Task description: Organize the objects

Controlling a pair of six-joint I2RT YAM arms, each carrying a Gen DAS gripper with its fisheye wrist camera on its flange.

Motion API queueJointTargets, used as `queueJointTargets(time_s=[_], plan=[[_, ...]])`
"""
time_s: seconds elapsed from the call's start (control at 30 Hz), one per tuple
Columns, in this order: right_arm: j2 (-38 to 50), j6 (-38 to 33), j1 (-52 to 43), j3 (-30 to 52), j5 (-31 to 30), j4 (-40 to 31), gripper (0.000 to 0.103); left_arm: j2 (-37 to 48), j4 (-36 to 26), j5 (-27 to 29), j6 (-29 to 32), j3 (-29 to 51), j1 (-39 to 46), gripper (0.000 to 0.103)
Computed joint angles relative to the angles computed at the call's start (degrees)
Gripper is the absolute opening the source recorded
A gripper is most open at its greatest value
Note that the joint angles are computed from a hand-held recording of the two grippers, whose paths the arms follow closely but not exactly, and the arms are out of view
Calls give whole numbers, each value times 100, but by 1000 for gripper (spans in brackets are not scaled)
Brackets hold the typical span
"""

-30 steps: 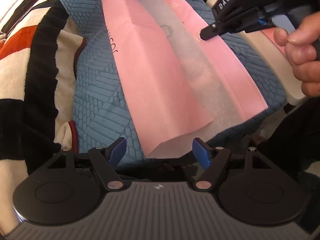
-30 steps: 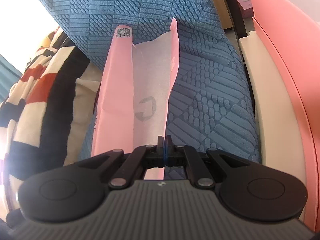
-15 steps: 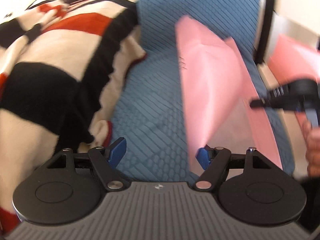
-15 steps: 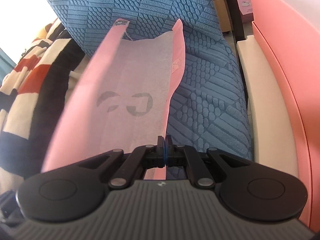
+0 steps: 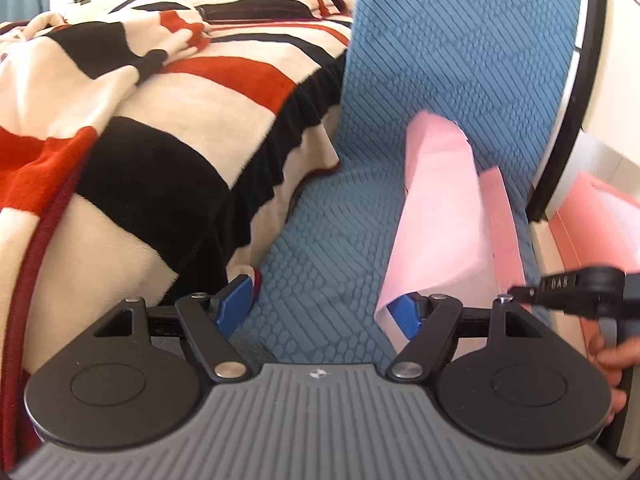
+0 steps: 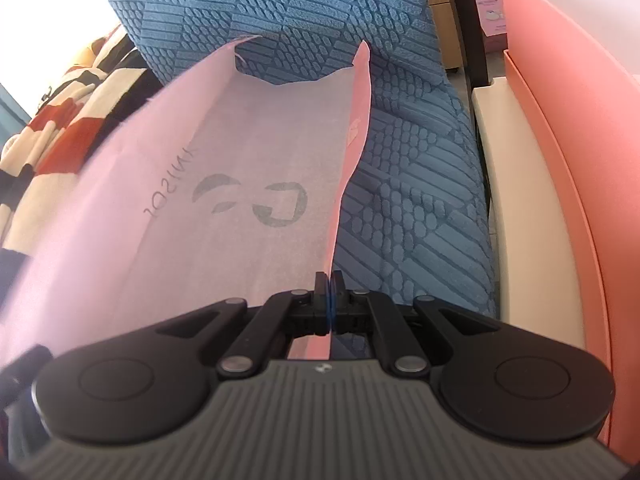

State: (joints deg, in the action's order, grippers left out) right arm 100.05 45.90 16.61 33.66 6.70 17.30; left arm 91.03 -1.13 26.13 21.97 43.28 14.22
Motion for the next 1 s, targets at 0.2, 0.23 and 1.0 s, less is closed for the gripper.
queueJointTargets(time_s=[0.2, 0.23, 1.0], plan=[[-2, -99, 36, 54, 106, -220, 3, 88, 30, -202, -81, 85, 34, 77], [-9, -98, 38, 48, 119, -233, 3, 124, 47, -283, -84, 102, 19, 77], [-99, -158, -41, 19, 251, -401, 3, 2048, -964, -1747, 119, 1969, -898, 77]])
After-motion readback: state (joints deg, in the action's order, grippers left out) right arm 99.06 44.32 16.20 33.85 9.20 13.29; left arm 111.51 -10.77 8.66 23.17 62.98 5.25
